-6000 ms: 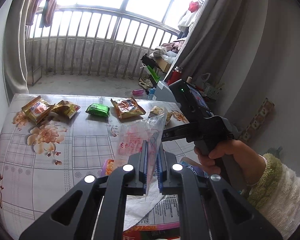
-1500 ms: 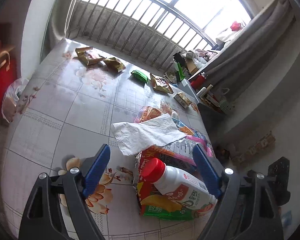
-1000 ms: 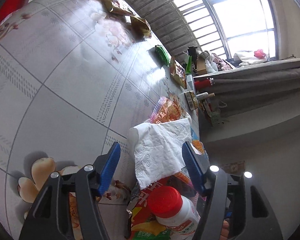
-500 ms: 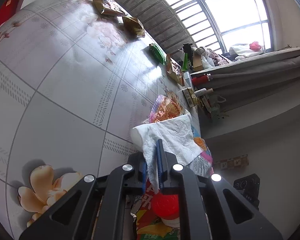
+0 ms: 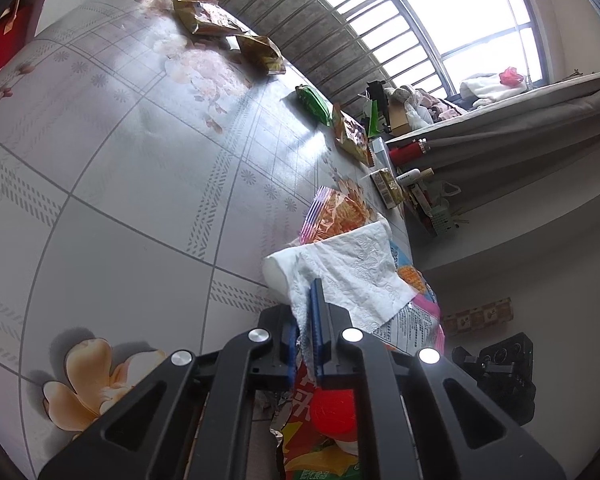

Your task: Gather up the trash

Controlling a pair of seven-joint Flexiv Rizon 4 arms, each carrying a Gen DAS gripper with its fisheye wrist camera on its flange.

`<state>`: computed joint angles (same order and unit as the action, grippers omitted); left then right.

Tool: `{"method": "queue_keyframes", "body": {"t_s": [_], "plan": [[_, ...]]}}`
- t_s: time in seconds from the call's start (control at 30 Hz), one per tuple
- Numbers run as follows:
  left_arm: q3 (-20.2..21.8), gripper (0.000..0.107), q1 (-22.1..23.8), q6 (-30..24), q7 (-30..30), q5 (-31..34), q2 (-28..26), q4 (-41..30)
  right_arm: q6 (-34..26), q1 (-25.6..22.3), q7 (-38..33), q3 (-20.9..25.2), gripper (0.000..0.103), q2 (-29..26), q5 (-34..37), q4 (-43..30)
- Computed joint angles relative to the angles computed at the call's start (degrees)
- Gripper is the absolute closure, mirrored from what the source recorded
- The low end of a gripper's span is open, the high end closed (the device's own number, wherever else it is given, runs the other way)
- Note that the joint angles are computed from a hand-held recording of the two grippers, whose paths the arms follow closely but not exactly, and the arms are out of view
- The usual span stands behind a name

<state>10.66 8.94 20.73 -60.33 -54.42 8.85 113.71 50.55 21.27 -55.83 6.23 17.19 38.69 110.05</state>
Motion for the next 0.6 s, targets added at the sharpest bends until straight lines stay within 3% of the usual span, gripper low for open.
{"method": "queue_keyframes", "body": {"t_s": [0.3, 0.6], "plan": [[0.0, 0.103, -0.2, 1.0, 0.6, 0.3, 0.5, 0.3, 0.8, 0.7, -1.9, -0.1, 0.092, 0.6, 0.8, -0.2], [1.5, 0.105, 0.1, -1.9, 3.8, -10.6, 1.0, 1.2, 7.2, 2.4, -6.4, -0.5, 0.099, 1.9, 3.4, 0.3]]}}
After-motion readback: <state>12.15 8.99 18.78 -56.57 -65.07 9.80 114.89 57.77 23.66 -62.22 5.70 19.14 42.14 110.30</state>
